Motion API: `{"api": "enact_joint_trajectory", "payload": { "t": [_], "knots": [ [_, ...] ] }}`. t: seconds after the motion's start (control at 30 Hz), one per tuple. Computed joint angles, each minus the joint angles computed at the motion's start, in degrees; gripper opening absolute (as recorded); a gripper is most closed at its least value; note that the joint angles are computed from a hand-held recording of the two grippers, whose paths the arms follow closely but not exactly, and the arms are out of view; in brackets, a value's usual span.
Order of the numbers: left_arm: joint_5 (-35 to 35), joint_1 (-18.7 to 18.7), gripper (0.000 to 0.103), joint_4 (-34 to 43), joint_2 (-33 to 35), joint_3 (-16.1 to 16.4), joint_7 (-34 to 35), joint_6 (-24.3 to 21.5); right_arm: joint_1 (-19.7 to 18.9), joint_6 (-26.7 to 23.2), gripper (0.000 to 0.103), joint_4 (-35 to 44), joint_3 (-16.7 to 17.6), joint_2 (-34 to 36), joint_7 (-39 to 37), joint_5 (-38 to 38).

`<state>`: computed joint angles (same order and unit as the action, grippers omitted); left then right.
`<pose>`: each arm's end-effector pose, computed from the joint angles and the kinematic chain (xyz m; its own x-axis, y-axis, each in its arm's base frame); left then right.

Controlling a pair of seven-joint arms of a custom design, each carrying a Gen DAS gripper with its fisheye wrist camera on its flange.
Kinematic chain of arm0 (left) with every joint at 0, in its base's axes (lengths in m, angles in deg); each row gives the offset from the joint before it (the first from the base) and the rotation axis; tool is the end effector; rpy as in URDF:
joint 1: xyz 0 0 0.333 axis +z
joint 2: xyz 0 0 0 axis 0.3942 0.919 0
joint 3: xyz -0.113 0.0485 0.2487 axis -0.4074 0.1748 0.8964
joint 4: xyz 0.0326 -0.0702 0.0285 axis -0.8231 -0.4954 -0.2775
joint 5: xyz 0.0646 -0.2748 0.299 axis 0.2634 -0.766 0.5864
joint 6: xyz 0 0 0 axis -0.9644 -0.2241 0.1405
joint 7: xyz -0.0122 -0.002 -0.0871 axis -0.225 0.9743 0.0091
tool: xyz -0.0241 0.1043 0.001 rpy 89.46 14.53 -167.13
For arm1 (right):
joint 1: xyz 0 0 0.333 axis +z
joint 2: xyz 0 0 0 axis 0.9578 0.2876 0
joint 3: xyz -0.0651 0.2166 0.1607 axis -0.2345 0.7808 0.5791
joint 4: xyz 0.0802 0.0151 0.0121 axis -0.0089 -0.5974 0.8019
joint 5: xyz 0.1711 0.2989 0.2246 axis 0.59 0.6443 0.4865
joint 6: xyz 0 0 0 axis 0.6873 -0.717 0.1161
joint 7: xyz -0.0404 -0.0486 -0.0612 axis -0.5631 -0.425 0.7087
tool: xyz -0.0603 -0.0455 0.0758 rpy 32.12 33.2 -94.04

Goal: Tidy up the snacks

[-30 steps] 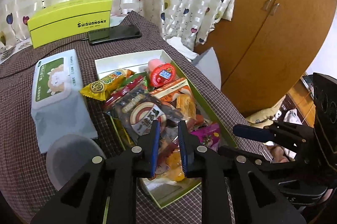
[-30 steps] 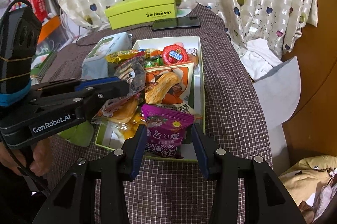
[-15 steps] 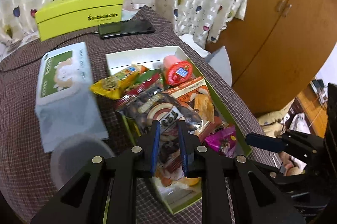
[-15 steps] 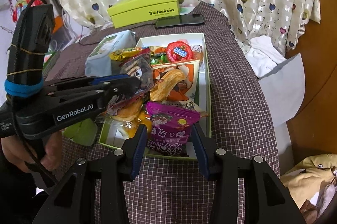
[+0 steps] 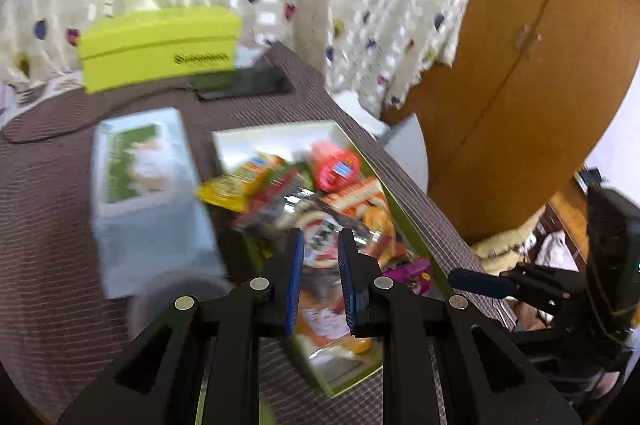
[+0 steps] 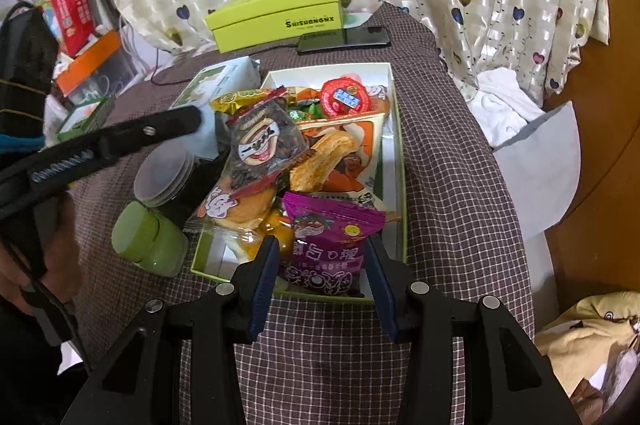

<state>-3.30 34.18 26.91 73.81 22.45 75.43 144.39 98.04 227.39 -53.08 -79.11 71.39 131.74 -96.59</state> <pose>0.7769 -0.0176 0.4640 -0.7543 -0.5852 0.2975 -0.6036 0.4398 -0.6650 0.6071 0.3052 0.4006 -0.2278 -0.9538 -0.1959 -0.7214 0.3004 -0.6239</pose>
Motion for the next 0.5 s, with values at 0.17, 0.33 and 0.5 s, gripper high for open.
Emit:
{"api": "enact_joint_trajectory", "payload": {
  "t": [0.17, 0.33, 0.5],
  "knots": [
    [-1.7, 2.3, 0.018, -5.4, -3.6, 0.2, 1.3, 3.5, 0.1, 0.3, 0.045, 0.8, 0.3, 0.6, -1.2, 0.5],
    [-3.8, 4.0, 0.018, -13.0, -8.7, 1.0, 5.3, 6.3, 0.6, -0.1, 0.046, 2.4, 0.4, 1.7, -2.5, 1.2],
    [-5.4, 4.6, 0.018, -18.1, -12.1, 2.4, 7.2, 9.1, 2.7, -3.0, 0.047, 4.2, -0.3, 2.9, -1.5, -0.5]
  ]
}}
